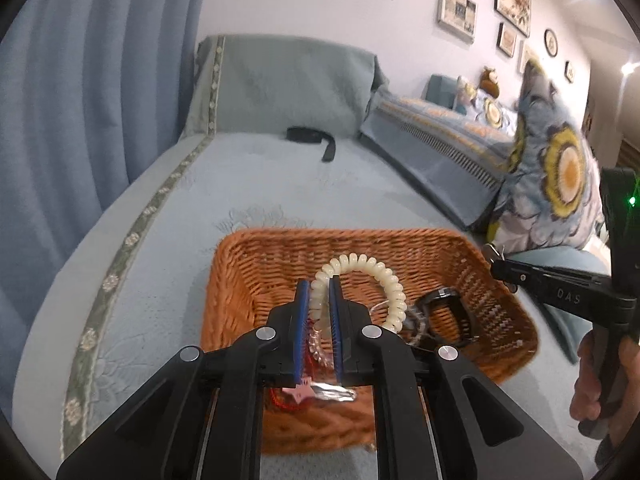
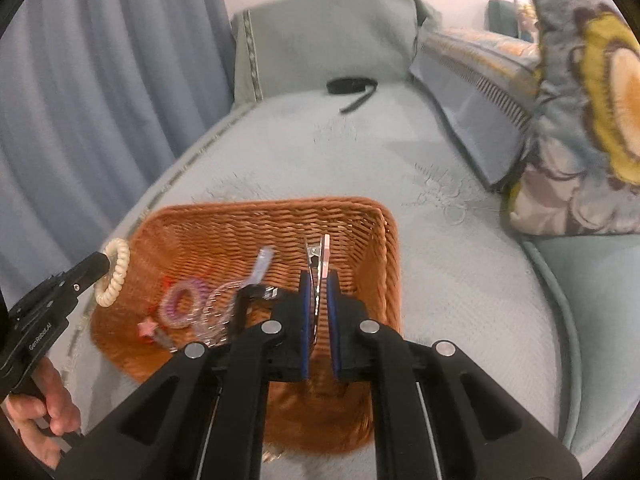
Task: Organize jewelry
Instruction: 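Drop the cream coil into the basket with left tool while right tool drops the key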
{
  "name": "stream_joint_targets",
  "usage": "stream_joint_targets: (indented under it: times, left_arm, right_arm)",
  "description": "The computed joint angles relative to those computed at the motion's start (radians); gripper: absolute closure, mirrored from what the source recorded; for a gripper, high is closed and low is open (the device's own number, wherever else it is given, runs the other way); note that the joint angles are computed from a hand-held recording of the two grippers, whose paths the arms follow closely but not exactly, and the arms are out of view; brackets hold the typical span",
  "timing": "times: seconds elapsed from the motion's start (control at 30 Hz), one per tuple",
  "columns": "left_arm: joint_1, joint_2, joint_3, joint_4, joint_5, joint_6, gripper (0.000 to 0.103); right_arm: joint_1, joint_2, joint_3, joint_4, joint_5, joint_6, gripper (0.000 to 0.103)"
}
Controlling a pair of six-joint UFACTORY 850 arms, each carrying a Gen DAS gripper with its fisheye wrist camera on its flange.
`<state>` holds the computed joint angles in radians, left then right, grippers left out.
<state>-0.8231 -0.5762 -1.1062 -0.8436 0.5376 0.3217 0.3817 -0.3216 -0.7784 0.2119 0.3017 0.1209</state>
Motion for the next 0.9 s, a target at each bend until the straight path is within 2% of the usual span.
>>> stream_joint_targets:
  times: [0.1, 0.27, 0.37, 0.47, 0.6, 0.77, 0.83, 0.9]
  left_arm:
    - [0.01, -0.035, -0.036, -0.051, -0.03, 0.063, 0.095]
    - [0.017, -0.051, -0.048, -0.046, -0.063, 0.074, 0.095]
    - [0.013, -0.052, -0.046, -0.05, -0.059, 0.081, 0.095]
    - [0.013, -0.052, -0.043, -0.037, -0.066, 0.069, 0.094]
    - [0.008, -0.044, -0.03, -0.008, -0.055, 0.035, 0.093]
    - [-0.01, 0.014, 0.039, 0.053, 0.008, -0.054, 0.079]
    - [-0.015, 0.042, 0.071, 0.082, 0.033, -0.102, 0.07]
    - [-0.025, 0.068, 0.101, 0.08, 0.059, -0.116, 0.067]
  right_arm:
    - [0.009, -0.037, -0.035, 0.047, -0.034, -0.047, 0.097]
    - [0.019, -0.075, -0.077, 0.338, -0.093, -0.31, 0.097]
    - [0.012, -0.083, -0.087, 0.298, -0.126, -0.265, 0.097]
    - [0.027, -0.077, -0.085, 0.392, -0.119, -0.374, 0.097]
    - [0.032, -0.056, -0.069, 0.318, -0.122, -0.305, 0.096]
    - [0.022, -0.017, -0.033, 0.204, -0.128, -0.18, 0.092]
    - [0.023, -0.003, -0.022, 0.237, -0.126, -0.206, 0.079]
    - [0.021, 0.018, -0.002, 0.198, -0.118, -0.158, 0.074]
